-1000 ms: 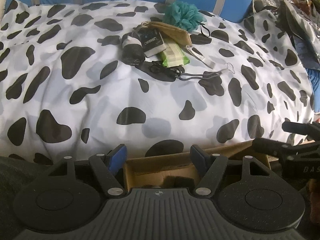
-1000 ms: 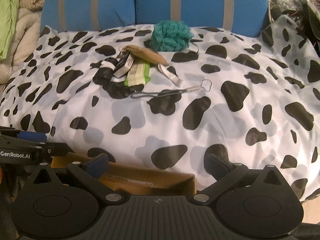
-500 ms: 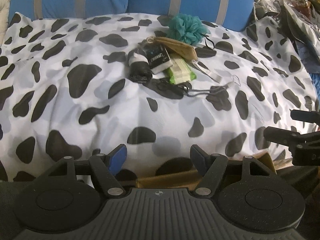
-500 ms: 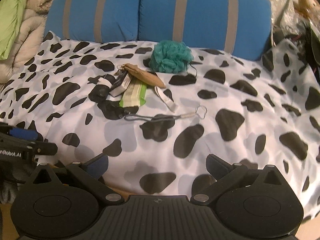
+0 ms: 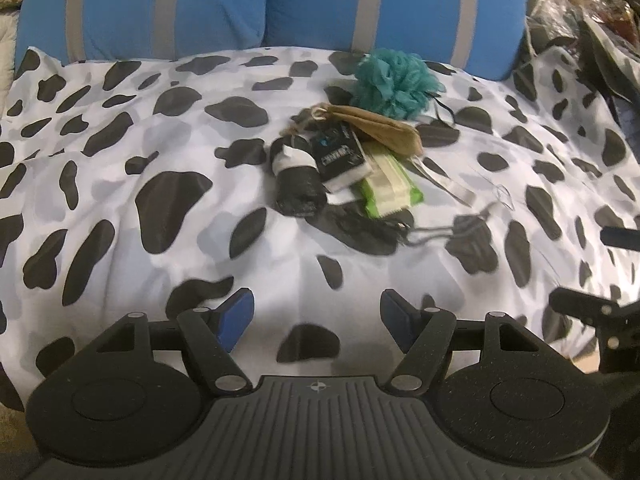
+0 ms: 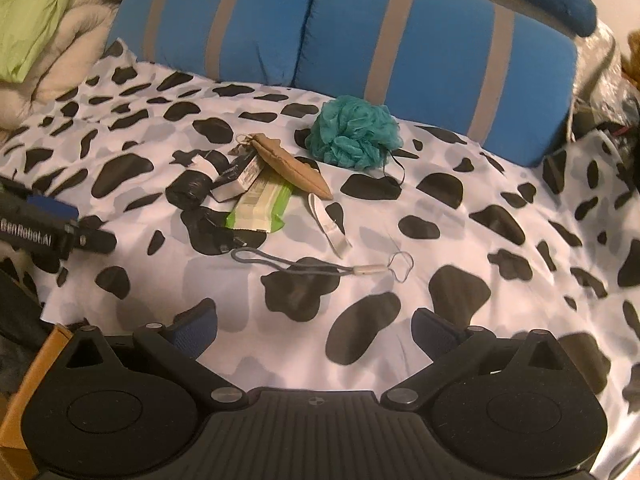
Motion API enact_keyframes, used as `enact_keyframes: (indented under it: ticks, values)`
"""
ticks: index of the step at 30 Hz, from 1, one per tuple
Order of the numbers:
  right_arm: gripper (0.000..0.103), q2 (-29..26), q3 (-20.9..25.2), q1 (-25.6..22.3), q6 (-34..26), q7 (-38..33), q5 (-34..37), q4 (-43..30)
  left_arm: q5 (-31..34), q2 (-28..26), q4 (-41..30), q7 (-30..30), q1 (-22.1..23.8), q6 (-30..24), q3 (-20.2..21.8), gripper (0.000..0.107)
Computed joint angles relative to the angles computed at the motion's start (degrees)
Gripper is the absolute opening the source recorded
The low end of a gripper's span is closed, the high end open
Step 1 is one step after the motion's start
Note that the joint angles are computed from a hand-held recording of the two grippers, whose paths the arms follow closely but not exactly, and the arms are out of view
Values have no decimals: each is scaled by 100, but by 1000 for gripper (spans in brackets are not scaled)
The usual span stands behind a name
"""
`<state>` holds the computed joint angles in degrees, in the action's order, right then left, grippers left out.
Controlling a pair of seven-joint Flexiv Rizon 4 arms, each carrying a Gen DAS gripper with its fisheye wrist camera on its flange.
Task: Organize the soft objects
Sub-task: 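Move both empty tools back toward the remaining items on the duvet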
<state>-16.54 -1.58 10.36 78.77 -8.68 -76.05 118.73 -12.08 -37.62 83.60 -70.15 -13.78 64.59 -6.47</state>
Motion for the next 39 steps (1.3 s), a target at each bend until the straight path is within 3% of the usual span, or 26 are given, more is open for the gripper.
enact_keyframes:
  ticks: [10,20,27,34,39]
  values:
    - [92,-443,-158,35,256,-733,252,-362,38,-433,-763,-284,-50,-360,97,69]
    - [85,-931,-388,346,313,-2248,1283,-706,134,-801,-1468,-444,-110,-737,155,69]
    - [68,-1326,-446,484,53,-3373,2318,-1018,166,-1001,-1858,-533,-141,-920,172,69]
    - [64,-1595,-827,733,480,-4026,2672,-1181,204,-1221,-2321,-757,-170,-1175,230,69]
    - [52,-1829,-505,509,674,-4698,3320,-1440,191,-1267,-2398,-794,-151,-1257,194,69]
